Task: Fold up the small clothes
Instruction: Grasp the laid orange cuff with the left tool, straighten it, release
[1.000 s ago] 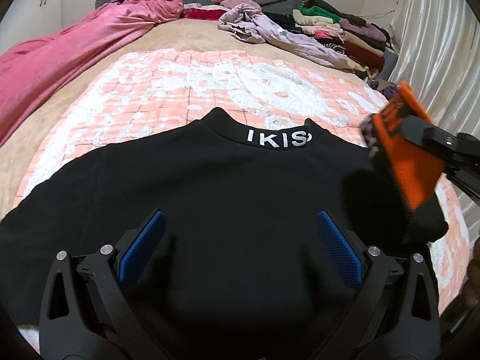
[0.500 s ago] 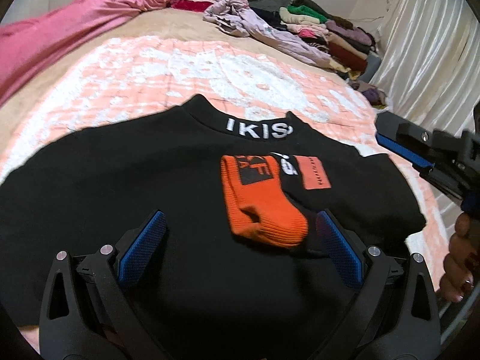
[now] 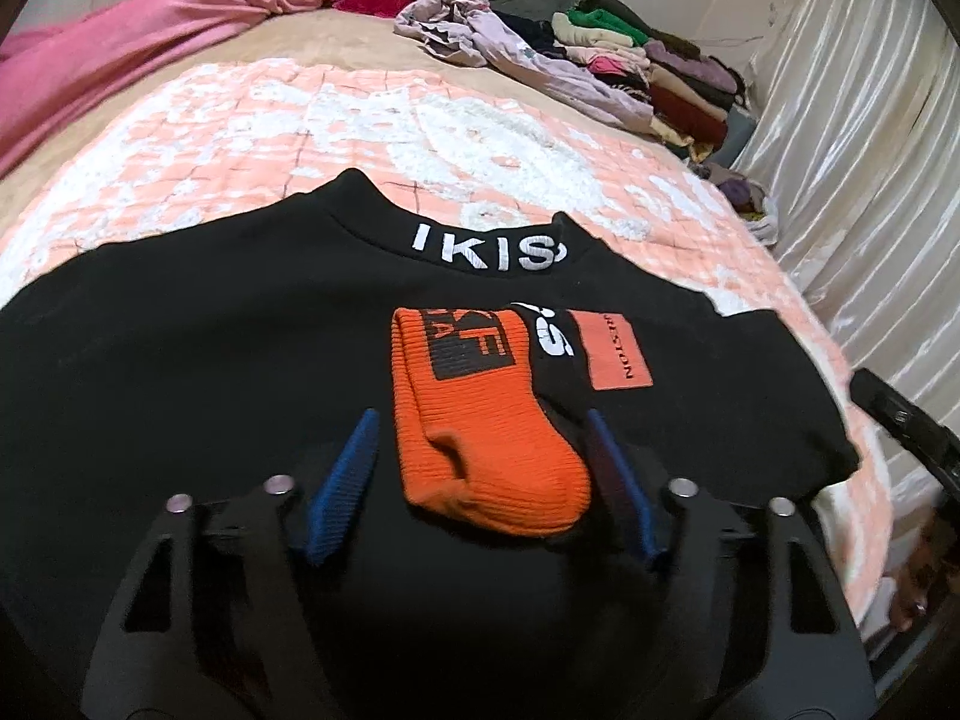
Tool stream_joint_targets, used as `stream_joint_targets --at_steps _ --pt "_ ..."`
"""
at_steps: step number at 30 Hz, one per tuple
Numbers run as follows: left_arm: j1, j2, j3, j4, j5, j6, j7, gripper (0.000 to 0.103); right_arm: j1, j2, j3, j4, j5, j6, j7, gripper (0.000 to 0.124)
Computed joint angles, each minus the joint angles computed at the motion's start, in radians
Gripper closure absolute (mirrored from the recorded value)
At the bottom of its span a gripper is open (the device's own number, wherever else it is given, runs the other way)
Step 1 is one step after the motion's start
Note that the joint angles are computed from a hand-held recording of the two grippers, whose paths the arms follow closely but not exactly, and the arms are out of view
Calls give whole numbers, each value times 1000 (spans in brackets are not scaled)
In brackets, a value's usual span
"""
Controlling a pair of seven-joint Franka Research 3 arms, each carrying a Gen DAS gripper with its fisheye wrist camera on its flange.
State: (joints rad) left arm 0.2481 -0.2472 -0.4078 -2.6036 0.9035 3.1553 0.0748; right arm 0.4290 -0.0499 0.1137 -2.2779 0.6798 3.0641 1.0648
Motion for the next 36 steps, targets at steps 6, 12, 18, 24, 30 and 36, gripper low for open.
stream_joint_targets --at_steps 6,12,18,24,30,36 --pt "177 -29 -131 4 156 72 -194 96 -41 -15 7 -65 -209 45 157 82" --pt "313 -199 -236 -60 112 154 -187 102 -32 -11 -2 -65 -218 32 175 82" --pt "165 -327 -59 -153 40 95 -129 102 -12 -3 -6 -56 -159 13 121 82" --pt "23 -368 82 -216 -58 1 -21 102 -11 7 9 -51 -184 10 134 82" --pt "-62 -341 161 -247 -164 -53 102 102 -14 21 21 -45 -270 29 189 82" --pt "-79 -329 187 -272 -244 -39 190 101 2 44 29 -18 -230 21 148 82"
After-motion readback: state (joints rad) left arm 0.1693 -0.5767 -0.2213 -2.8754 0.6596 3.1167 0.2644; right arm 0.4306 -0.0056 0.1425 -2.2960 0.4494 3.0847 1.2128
